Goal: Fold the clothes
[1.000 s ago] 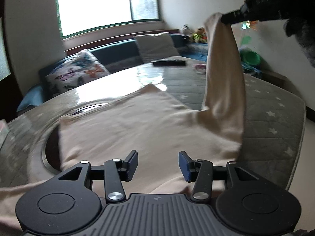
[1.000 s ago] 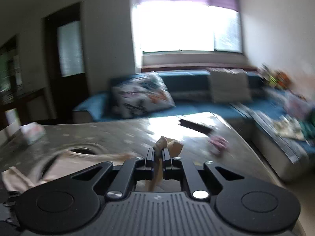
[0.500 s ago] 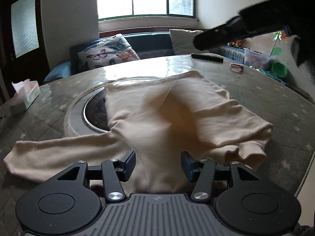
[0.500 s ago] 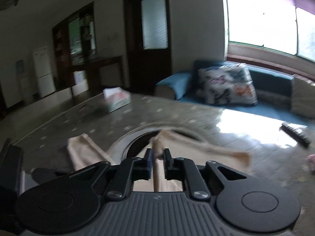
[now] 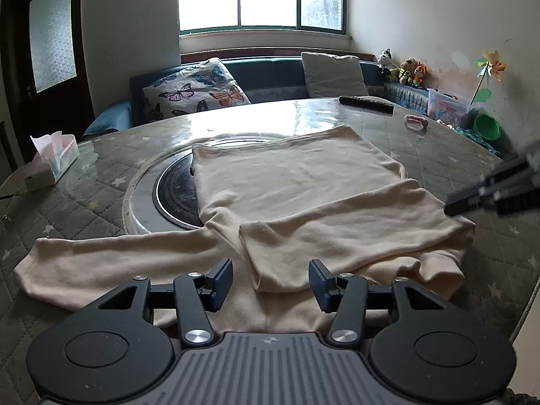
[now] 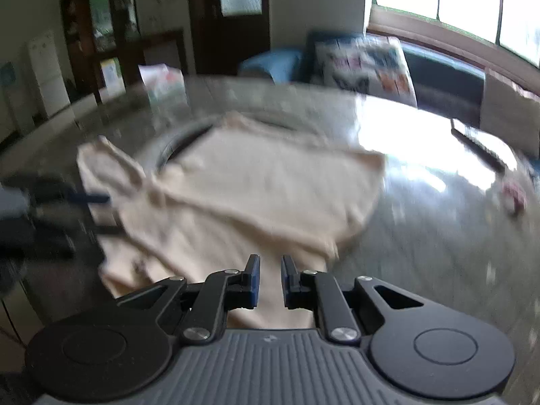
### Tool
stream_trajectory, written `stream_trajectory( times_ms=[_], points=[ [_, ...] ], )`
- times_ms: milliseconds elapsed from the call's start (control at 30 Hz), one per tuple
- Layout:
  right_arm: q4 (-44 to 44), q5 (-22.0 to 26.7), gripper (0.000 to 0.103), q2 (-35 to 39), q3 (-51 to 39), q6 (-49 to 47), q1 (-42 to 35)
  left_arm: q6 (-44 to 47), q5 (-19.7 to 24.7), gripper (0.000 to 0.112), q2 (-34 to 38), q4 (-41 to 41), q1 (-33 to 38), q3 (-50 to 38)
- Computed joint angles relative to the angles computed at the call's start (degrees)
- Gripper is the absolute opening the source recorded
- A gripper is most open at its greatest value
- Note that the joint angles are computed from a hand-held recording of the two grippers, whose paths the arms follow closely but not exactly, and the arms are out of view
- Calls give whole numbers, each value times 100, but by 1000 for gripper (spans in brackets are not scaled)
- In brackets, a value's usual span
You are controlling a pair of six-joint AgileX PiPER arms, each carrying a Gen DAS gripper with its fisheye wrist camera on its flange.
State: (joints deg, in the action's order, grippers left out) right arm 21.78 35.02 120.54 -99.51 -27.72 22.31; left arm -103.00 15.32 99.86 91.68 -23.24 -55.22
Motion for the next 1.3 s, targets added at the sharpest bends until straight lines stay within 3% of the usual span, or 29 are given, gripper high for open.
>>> stream_trajectory(
  times_ms=[167, 300, 533, 733, 967, 1167, 1300],
  points=[
    [425, -150, 11, -70, 548, -332, -213, 666, 18, 44, 180, -620, 24, -274],
    [473, -101, 11, -87, 440, -460, -241, 1034, 22, 42, 228, -949, 50, -420],
    [497, -64, 11, 533, -675, -363, -214, 1529, -175, 37, 488, -1361, 88, -800],
    [288, 64, 11, 1170, -1411, 23, -215, 2417, -117, 30, 779, -2196, 191, -1087],
    [-31, -130, 11, 933, -1092, 86, -170, 1696, -205, 30, 530, -1413, 225, -748],
    [591, -207, 15, 577, -485, -841, 18, 1573, -62, 36, 348, -1197, 172, -430],
    [497, -235, 19, 607, -495, -1060, 280, 1089, -28, 41, 211, -828, 191, -194]
  ],
)
